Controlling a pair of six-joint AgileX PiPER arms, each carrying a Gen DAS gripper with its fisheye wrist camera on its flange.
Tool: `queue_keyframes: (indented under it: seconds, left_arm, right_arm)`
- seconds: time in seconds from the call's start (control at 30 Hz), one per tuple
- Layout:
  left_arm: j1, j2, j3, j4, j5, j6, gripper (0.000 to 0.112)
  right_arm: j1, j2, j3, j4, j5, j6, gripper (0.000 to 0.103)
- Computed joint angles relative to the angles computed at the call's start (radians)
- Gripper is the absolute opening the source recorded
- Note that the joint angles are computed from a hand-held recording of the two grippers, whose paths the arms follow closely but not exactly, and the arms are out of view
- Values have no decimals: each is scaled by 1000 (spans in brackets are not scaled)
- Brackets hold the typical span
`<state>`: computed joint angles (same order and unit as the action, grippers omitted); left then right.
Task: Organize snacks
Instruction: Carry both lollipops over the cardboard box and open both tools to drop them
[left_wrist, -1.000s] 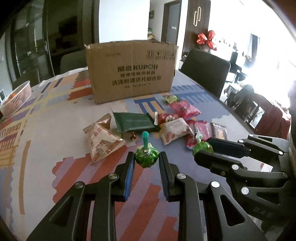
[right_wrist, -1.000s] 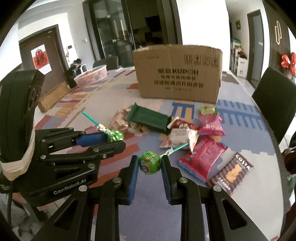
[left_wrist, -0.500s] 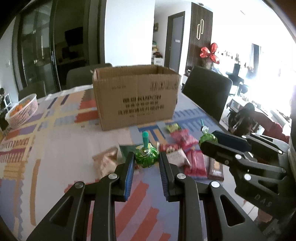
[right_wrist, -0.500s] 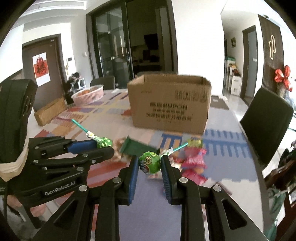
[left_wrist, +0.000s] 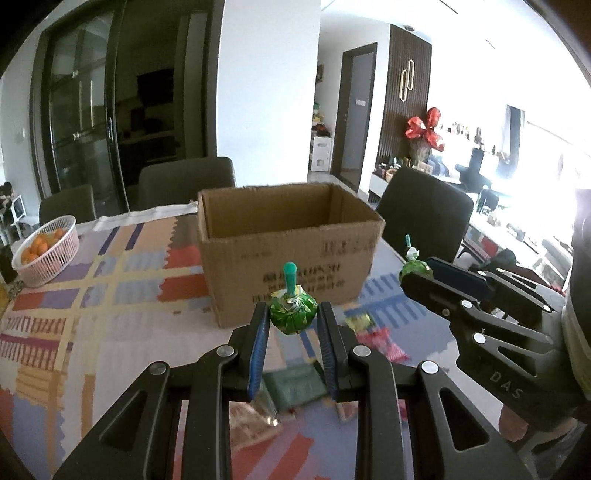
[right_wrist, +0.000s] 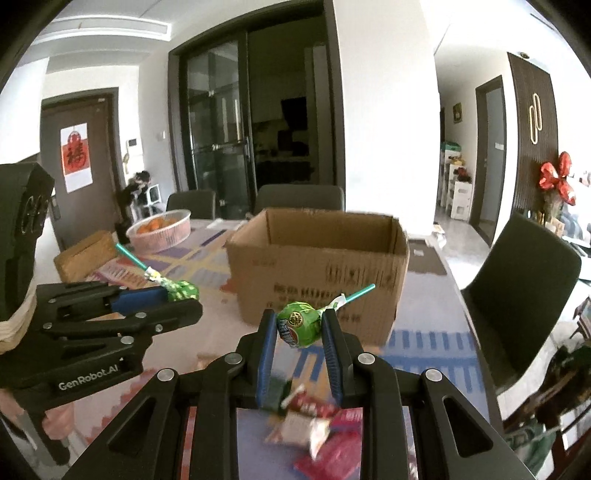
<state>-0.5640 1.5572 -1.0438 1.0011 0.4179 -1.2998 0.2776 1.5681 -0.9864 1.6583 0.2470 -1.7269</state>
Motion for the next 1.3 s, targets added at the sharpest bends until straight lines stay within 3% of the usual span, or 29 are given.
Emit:
queue_keyframes:
  seconds: [0.1,0.27,0.6,0.87,1.17,1.23,1.27,1.3]
  left_arm:
    - [36,29,-71,-89,0,126,27]
    - [75,84,-185,-166,19,265,27]
    - [170,226,-462,-472,101,637,27]
    - [230,380,-694,-669,212,841,27]
    - [259,508,-860,-750,298,873,27]
    - [265,510,-856,-740,295,863,33]
    - [261,502,-840,-721,291,842,42]
    - [260,494,-828,-708,286,832,49]
  right_arm:
    - [5,35,-73,-75,-15,78,26]
    - [6,102,-219,-358,-10,367,26]
    - [7,259,-511,-885,69,906,26]
    - [-12,419,-777,-1090,225,1136,26]
    - [-17,544,-982,-1205,360,1265,26]
    - [-15,566,-1015,-1234,374,1295,27]
    - [-15,574,-1027,-1245,378,1312,27]
    - [-14,580,-1038,-1263,384,1333,34]
